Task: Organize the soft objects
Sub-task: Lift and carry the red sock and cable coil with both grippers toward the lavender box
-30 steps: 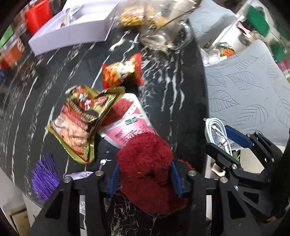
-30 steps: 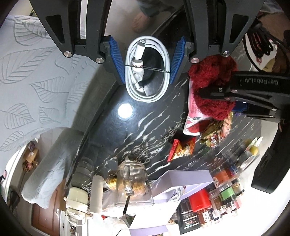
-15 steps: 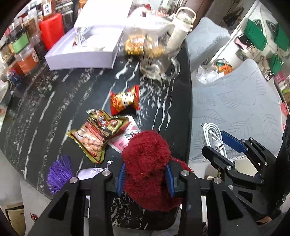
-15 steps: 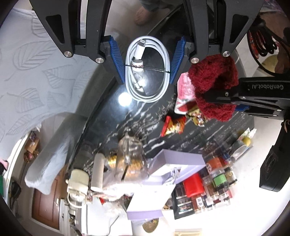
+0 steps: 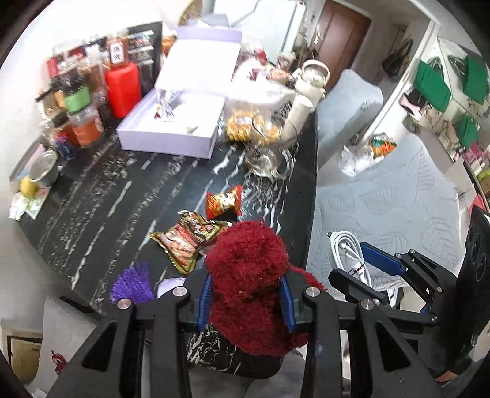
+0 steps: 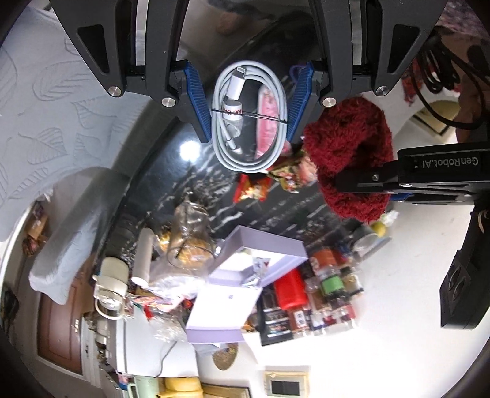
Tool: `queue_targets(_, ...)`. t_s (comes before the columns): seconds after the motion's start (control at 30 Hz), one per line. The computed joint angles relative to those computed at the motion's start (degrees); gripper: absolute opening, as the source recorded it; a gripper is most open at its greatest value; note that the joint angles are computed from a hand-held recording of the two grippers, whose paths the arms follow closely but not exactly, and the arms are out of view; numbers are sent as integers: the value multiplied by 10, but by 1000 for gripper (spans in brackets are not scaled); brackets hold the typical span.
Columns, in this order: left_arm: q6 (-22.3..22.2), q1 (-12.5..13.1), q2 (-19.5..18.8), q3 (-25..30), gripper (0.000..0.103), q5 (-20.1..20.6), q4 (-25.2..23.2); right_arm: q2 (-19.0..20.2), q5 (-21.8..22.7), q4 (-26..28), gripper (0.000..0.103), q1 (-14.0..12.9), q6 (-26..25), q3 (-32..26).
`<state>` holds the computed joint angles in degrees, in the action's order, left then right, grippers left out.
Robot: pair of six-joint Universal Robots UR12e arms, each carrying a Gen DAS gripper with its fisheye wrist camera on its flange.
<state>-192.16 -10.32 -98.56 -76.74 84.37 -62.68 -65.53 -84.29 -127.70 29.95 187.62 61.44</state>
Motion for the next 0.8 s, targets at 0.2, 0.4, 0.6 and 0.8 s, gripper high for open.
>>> queue_targets(0.2, -34, -6, 24, -19, 36, 41, 37, -6, 34, -17, 49, 0, -22, 1)
queue_targets(0.4, -56, -7, 40, -30, 36, 74, 64, -2, 56, -25, 49, 3, -47, -10)
queue_targets(0.6, -40, 5, 42, -25, 36, 67, 79, 9, 52, -36, 49, 9, -47, -35)
queue_targets(0.8, -13, 25, 33, -8, 36, 43, 86, 33, 33, -36, 49, 17, -37, -79)
